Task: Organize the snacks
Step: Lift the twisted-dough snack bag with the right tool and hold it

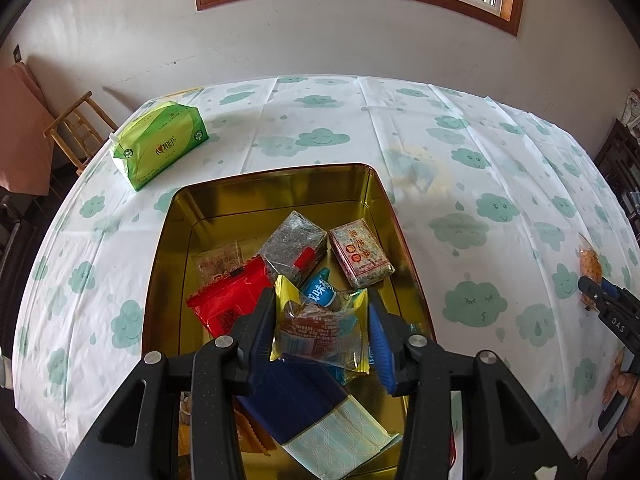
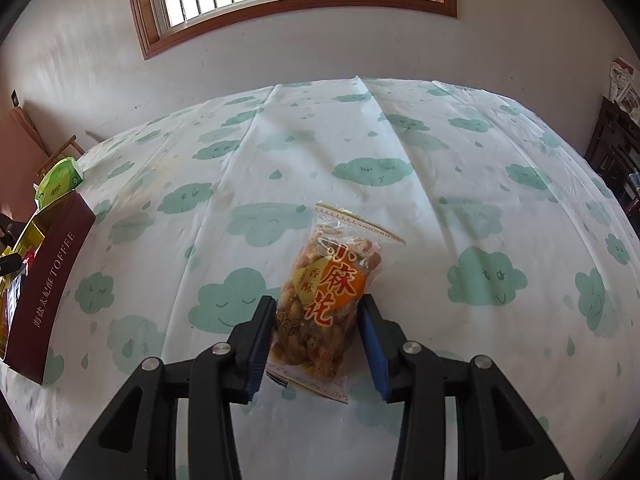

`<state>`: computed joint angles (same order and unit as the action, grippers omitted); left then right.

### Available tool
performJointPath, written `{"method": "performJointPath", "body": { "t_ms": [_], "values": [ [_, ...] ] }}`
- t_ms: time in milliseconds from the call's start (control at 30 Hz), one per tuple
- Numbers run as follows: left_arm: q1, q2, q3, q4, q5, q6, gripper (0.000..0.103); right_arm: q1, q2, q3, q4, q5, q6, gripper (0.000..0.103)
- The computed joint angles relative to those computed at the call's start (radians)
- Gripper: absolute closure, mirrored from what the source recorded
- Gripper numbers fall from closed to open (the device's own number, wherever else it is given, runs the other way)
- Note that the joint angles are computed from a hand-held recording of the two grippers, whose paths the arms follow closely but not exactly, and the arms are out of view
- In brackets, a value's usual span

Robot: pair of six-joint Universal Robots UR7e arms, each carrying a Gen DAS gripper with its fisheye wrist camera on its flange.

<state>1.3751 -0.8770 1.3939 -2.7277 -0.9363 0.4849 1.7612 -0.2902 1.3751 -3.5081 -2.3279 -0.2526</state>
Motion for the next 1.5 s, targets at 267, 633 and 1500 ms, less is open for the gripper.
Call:
{"method": "performJointPath", "body": {
  "t_ms": [267,633,1500],
  "values": [
    [-0.008,0.005,0.012,-0.053,0.021,0.041,0.053,0.000,0.001,-0.002,0.000,-0.001,0.000,0.060],
    [-0.032,-0.011,0.075,-0.212,0.056,0.112,0.037,0.001,0.002,-0.002,0.001,-0.001,0.001,0.060],
    [-0.057,-0.140,0.261,-0.443,0.077,0.167,0.033,0.039,-0.002,0.039,0.000,0.000,0.028,0.060]
  ]
}}
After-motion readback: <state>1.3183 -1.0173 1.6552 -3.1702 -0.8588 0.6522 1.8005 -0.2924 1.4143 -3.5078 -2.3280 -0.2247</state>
